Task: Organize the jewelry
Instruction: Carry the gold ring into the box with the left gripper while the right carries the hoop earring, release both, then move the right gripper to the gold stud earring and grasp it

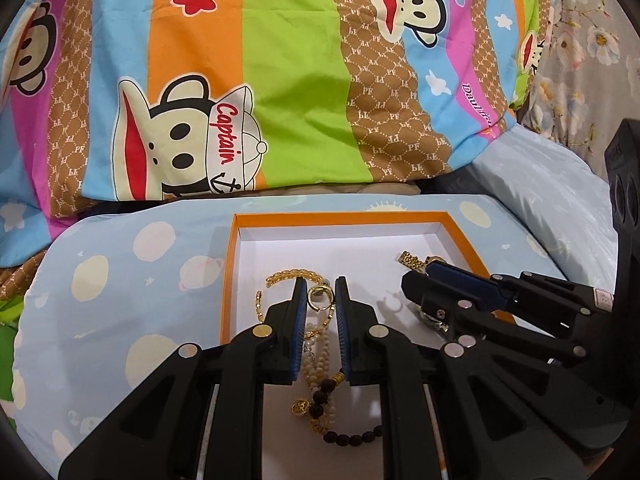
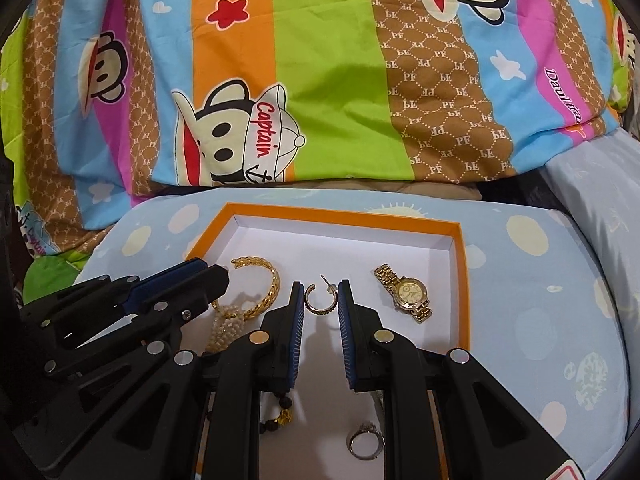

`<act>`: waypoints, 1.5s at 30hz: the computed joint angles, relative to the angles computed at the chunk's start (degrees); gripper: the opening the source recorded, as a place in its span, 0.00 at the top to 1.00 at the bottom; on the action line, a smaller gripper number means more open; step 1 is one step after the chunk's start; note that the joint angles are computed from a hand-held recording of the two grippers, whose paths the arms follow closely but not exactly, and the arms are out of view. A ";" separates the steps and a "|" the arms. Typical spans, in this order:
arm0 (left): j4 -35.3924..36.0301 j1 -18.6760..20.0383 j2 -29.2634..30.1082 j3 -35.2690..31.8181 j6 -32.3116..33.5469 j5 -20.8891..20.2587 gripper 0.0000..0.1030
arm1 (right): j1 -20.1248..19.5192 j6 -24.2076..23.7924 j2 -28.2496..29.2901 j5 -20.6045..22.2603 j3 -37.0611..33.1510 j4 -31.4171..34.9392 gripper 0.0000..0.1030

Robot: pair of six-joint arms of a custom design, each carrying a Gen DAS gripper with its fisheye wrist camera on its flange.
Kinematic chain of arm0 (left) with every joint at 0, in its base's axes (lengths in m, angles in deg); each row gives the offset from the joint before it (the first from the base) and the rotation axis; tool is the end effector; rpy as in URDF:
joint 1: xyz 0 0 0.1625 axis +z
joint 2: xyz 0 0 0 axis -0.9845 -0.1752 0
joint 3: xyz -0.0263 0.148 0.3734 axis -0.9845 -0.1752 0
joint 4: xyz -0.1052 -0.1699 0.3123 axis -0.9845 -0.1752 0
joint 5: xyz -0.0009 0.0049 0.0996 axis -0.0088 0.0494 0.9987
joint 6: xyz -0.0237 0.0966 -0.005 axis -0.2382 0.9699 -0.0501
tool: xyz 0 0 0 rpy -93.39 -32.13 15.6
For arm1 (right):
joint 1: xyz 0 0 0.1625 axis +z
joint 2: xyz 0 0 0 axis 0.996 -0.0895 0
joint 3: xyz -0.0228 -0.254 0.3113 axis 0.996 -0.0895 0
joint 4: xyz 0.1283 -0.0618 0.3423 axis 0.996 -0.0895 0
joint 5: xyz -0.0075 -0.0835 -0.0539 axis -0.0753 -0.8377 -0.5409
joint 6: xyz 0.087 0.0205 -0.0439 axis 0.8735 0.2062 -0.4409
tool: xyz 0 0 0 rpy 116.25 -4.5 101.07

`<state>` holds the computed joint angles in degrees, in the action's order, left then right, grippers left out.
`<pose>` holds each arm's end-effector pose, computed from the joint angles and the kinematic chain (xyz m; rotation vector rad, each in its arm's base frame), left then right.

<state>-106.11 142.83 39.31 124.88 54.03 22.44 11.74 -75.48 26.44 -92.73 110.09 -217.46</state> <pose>-0.1662 -0.7144 0.0665 0.9398 2.4570 -0.7081 0.1565 -0.6804 0.0643 0.1706 -2.3246 0.9599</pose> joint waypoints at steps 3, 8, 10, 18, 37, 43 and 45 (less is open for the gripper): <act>0.66 0.17 0.47 -0.96 -0.05 -0.25 0.87 | -0.26 0.07 0.25 0.03 -0.52 0.36 0.84; 0.68 0.23 0.85 -1.30 0.07 -0.32 0.86 | -0.51 0.09 0.58 -0.16 -0.97 0.15 0.84; 0.29 0.23 0.92 -1.26 -0.10 -0.18 0.86 | -0.51 -0.11 0.69 -0.45 -0.89 -0.60 0.82; -0.74 0.27 0.60 -0.93 -1.72 0.52 0.71 | -0.23 -0.87 0.53 -0.94 0.10 -3.50 0.76; -12.08 -1.39 -9.59 15.25 -2.68 0.81 0.71 | 3.49 -2.35 -4.48 -3.30 15.35 -18.00 0.70; -13.57 -1.39 -13.68 22.41 -5.16 2.03 0.71 | 5.08 -0.66 -5.64 -3.81 22.60 -21.78 0.70; -14.49 -1.64 -15.18 25.40 -5.62 2.30 0.71 | 5.69 -0.34 -5.62 -4.37 24.61 -23.44 0.70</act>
